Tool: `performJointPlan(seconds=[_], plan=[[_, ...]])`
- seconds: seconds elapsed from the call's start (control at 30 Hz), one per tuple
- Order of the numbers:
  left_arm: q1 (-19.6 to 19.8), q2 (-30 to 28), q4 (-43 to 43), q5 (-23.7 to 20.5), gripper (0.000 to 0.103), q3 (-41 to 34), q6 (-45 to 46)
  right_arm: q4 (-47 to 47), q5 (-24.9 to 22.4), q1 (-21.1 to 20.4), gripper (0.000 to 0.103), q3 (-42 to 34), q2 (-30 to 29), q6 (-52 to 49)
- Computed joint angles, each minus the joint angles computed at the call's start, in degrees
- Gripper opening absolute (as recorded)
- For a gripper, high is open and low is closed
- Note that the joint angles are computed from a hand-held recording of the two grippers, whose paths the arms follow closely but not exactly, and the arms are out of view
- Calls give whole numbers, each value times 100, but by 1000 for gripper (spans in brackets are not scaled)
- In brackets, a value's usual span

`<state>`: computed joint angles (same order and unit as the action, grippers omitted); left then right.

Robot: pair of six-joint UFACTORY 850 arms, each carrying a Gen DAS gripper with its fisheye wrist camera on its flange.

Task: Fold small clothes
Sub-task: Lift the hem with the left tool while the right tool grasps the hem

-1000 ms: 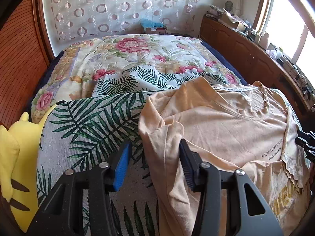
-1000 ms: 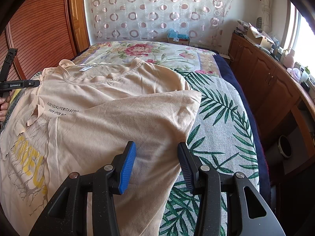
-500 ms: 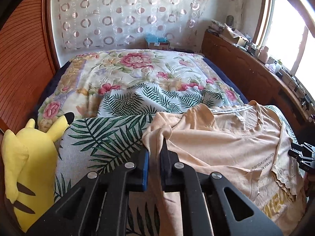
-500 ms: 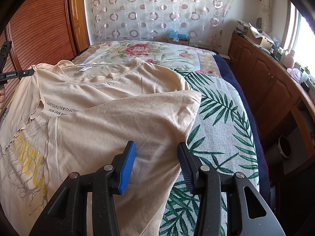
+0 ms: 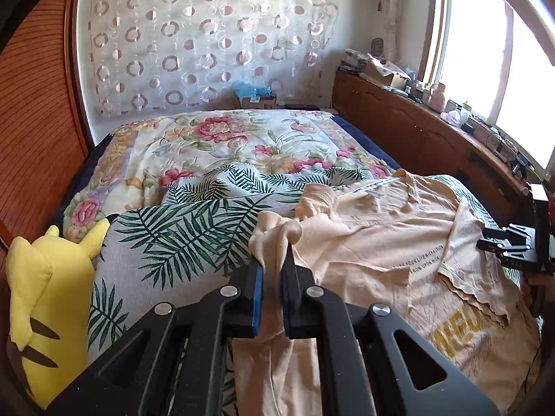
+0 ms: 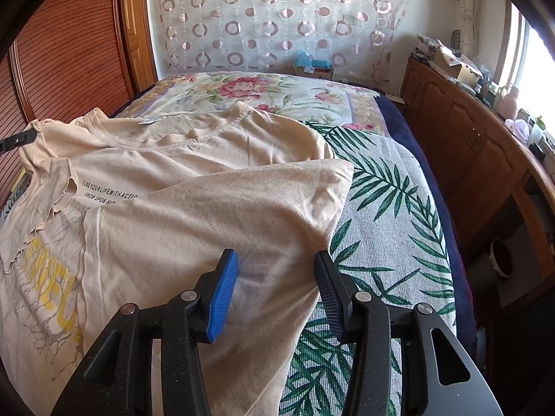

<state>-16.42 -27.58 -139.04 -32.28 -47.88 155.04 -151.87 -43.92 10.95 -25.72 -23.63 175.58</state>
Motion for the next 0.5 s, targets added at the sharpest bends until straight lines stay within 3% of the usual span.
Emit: performJointPlan(seconds=[0.07, 0.2, 0.5], plan=[[-9, 24, -23, -17, 10, 44, 64, 250, 60, -16, 70, -73, -16, -228], [-27, 80, -142, -37, 10, 123, 268, -567, 213, -445, 71, -149, -15, 354], [-45, 167, -299, -17, 10, 190, 506, -691, 1003, -937, 71, -898, -234, -99]])
